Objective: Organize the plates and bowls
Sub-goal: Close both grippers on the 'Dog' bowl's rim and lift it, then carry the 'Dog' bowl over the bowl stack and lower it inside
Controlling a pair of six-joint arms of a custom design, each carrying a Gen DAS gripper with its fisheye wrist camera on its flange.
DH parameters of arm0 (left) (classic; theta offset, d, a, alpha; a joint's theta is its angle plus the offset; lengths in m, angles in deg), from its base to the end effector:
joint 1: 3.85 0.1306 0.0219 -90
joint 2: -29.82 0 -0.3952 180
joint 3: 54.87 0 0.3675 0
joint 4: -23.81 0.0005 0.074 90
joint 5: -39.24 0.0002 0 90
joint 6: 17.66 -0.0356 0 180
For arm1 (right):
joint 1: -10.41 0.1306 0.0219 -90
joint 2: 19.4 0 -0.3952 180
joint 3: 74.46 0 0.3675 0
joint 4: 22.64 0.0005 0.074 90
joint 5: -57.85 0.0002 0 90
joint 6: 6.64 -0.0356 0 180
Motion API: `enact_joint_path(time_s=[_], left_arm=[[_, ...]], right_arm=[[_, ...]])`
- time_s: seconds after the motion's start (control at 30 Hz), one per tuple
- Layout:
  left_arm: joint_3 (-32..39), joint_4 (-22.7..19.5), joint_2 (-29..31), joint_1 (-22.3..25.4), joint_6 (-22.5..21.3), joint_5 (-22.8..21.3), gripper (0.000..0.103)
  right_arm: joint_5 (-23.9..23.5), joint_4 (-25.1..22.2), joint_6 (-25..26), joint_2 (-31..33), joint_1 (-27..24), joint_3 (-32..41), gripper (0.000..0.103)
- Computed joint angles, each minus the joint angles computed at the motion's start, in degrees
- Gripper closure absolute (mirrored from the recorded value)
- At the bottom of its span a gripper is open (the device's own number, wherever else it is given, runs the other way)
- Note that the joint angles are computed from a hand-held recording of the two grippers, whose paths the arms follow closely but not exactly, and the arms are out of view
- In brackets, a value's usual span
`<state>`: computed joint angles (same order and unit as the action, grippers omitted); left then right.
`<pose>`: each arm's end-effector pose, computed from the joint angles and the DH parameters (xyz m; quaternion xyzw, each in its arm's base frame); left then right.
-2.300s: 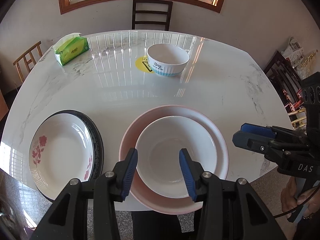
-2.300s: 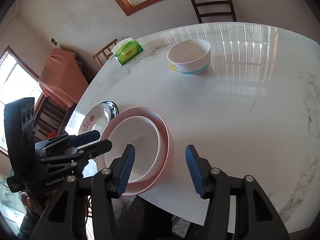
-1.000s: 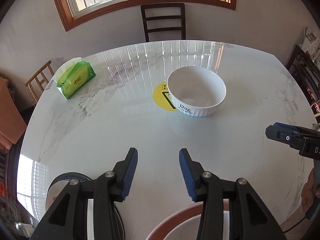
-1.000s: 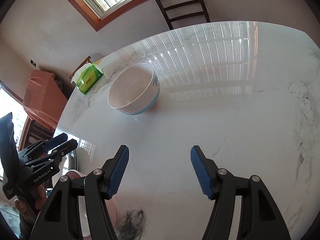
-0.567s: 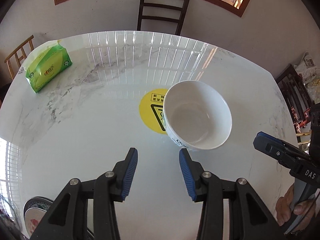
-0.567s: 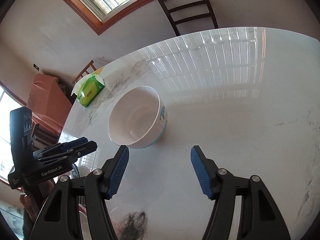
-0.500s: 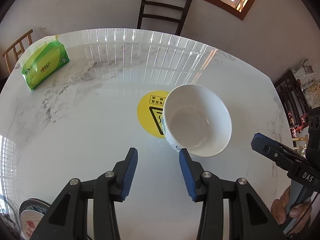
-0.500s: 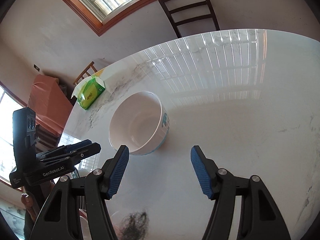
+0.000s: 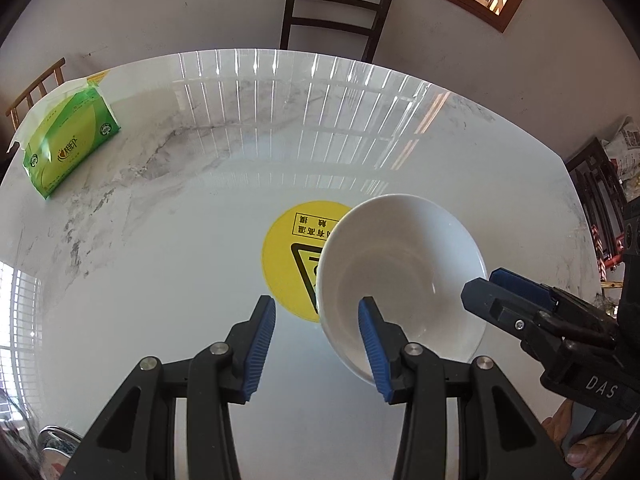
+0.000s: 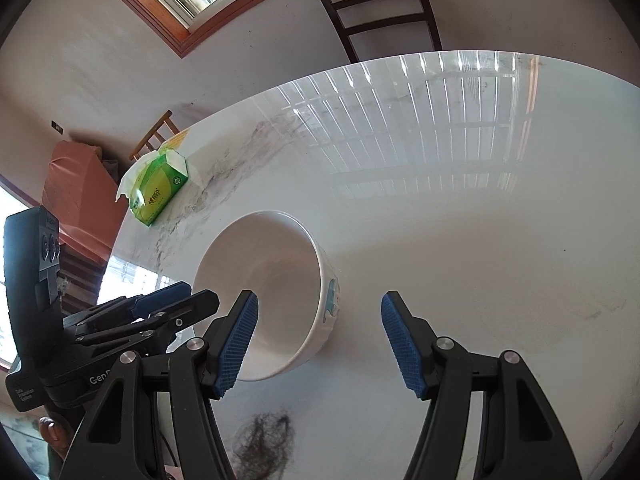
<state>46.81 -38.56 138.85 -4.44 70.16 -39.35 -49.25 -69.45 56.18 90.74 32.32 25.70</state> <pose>0.5527 -0.0132 0.3550 0.0412 0.9788 -0.0954 0.1765 0.5334 0.2253 0.3475 0.0011 0.9486 0.2470 0.1979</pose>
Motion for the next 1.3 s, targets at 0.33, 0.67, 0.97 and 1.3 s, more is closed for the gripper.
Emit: enact_joint_path(time_s=[0.33, 0.67, 0.97, 1.3], left_arm=[[-0.8, -0.8, 0.4, -1.8, 0.7, -2.6, 0.092], [-7.3, 5.2, -9.0, -3.8, -0.8, -7.9, 0.092], [-14.1, 6.1, -19.6, -3.7, -1.9, -8.3, 0.092], [-20.1, 3.6, -31.5, -2.7, -2.7, -6.7, 0.092]], right_arm=[[-3.6, -2.1, 0.6, 1.8, -0.1, -0.2, 0.082], [-7.1, 0.4, -2.0, -3.7, -0.1, -4.7, 0.085], [-6.8, 1.1, -3.2, -11.2, 1.7, -9.0, 0.085], [-5.5, 0.3, -4.0, -19.7, 5.0, -14.8, 0.085]])
